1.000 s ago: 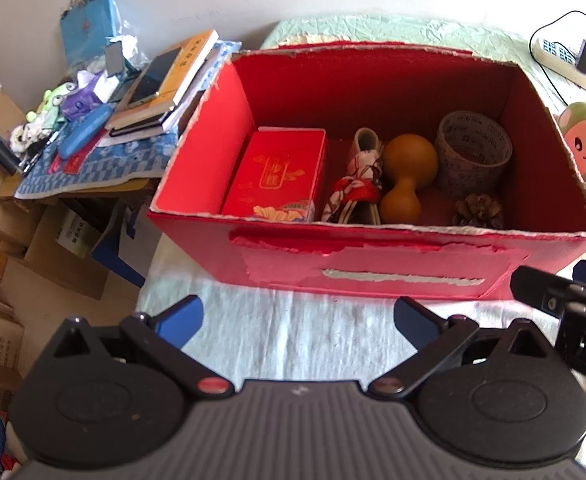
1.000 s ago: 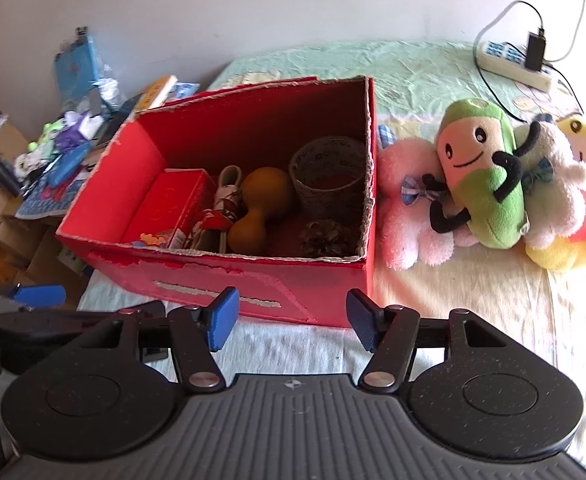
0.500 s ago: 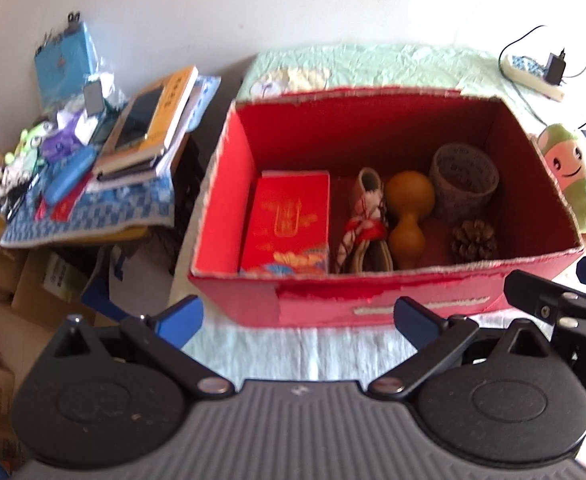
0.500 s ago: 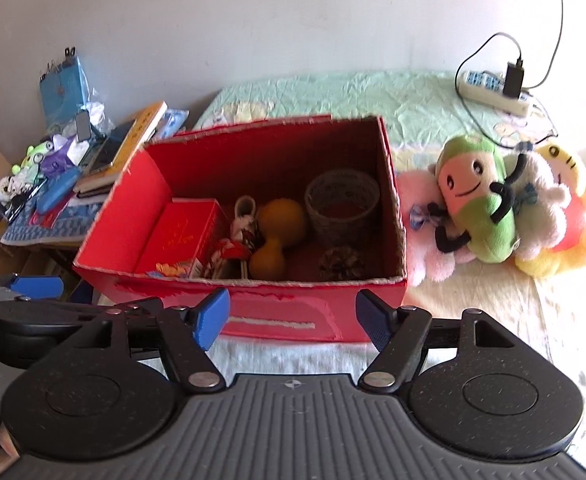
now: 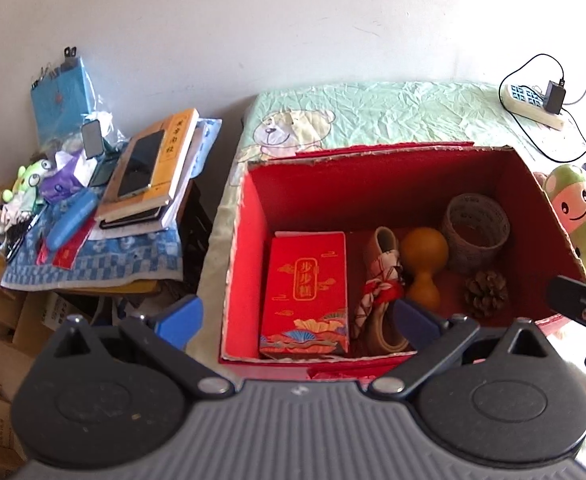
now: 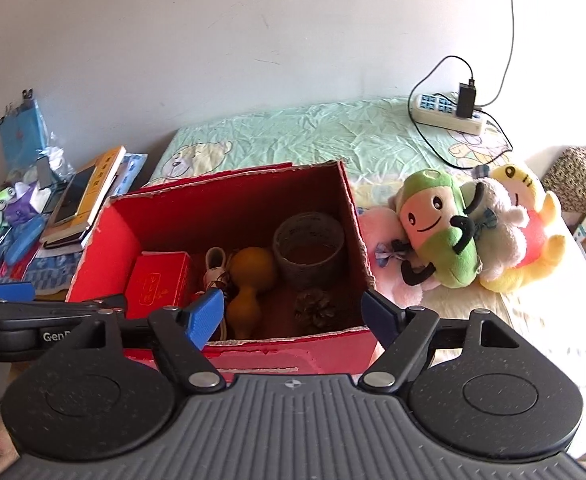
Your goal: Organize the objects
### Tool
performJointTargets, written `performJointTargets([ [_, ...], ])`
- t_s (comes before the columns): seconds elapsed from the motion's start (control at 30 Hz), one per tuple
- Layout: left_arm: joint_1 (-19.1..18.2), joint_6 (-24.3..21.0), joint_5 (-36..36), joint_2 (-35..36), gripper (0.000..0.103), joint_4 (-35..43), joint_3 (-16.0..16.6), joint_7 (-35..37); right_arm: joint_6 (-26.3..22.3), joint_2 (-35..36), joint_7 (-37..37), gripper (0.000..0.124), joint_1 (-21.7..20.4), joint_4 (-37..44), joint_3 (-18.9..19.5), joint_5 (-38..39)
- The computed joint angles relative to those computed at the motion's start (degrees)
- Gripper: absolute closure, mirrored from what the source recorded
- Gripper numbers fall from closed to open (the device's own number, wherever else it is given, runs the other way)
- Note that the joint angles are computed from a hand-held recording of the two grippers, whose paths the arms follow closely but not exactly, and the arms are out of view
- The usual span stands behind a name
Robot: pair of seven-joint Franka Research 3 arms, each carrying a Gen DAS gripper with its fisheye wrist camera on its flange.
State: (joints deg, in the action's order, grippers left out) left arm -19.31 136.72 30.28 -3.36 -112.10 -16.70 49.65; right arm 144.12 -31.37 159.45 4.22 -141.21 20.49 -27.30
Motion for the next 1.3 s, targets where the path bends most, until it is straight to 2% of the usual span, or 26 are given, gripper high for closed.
performJointTargets([
  [0.2,0.07,0.47,-0.89,0.55,0.002,0.05,0.17,-0.15,-1.63,0.34,1.66,0.044,-0.54,0.66,0.46,-0.72],
  [0.37,-0.12,-0.11,-0.37,1.52,0.002,0.76,0.1,-1.15,-1.95,1.99,0.39,0.043,0.26,1.75,-0.69,-0.99],
  [0.67,-0.66,-2.1,1.99,3.32,0.002,3.01,0.2,-4.32,1.81,4.87,-3.79,0.041,0.65,3.21,-2.93,-1.66],
  [0.9,-1.28,-3.06,1.45,5.64,0.002,5.4,0.51,-3.37,2.92,6.71,-6.93,0.041,1.11,3.59,-4.28,0.26],
  [1.3,-1.65,-4.23,-0.75,8.14,0.002,7.51,1.16,-1.01,1.86,10.01,-8.95,0.04,1.96,5.88,-5.75,1.5],
])
